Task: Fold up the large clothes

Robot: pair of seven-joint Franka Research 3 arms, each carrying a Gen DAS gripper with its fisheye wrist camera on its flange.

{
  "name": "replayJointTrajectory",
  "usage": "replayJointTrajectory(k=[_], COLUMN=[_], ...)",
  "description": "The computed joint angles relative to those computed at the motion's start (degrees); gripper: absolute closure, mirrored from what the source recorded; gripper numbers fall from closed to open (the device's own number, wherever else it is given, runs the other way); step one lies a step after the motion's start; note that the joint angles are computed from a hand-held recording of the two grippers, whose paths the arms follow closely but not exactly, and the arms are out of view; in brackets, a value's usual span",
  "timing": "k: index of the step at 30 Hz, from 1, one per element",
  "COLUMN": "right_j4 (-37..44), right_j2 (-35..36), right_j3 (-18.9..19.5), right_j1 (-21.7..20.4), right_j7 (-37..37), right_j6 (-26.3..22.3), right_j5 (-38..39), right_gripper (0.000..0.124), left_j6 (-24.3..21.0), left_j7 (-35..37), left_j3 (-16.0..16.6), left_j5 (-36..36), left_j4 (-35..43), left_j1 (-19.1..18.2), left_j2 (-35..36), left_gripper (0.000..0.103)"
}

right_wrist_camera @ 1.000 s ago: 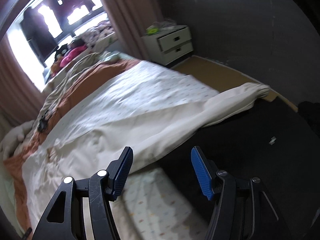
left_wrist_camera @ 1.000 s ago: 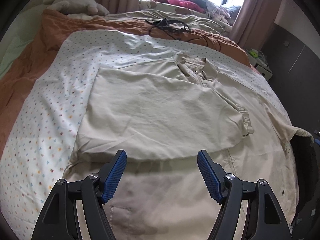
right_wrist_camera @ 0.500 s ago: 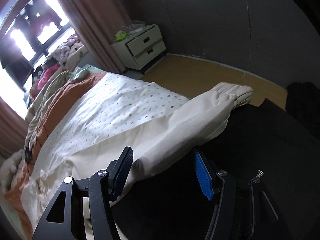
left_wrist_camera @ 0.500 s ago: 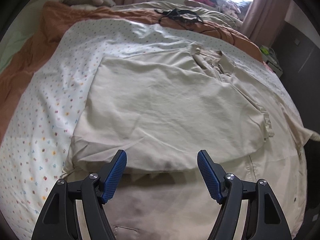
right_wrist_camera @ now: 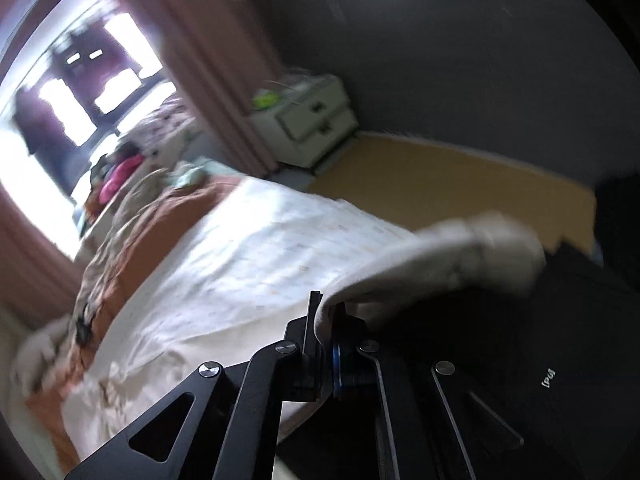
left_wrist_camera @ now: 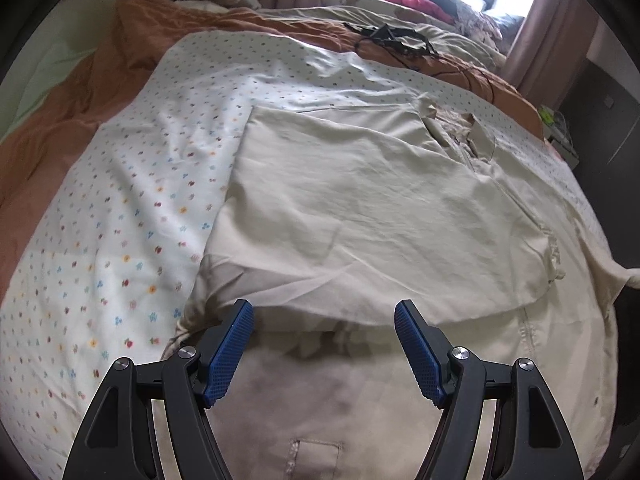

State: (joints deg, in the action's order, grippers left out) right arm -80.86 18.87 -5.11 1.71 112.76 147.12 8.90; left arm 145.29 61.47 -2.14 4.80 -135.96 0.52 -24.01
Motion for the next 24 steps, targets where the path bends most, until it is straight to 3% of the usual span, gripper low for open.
replayJointTrajectory(k=[9, 16, 24], right_j4=[7.64, 13.03, 13.48], right_j2=[-2.10, -1.06, 1.06], right_j3=[4.97, 6.32, 8.67], right_j1=[4.40, 10.41, 15.99], right_j7=[-11.92, -14.86, -16.50], right_j6=[-0.17, -1.33, 0.18], right_j5=[2.38, -0.21, 1.05], right_gripper=[0.120, 0.120, 0.120], left_j6=[-1.28, -2.70, -6.57], left_j7=[0.64, 0.92, 0.88], left_j3=[0.58, 1.62, 2.82], left_j5=[0.39, 0.79, 1.75], left_j4=[-2.61, -5.62, -9.23], left_j1=[-0.26, 0.27, 1.76], left_j2=[-7.45, -14.03, -21.84], left_gripper=[0.029, 0.029, 0.029])
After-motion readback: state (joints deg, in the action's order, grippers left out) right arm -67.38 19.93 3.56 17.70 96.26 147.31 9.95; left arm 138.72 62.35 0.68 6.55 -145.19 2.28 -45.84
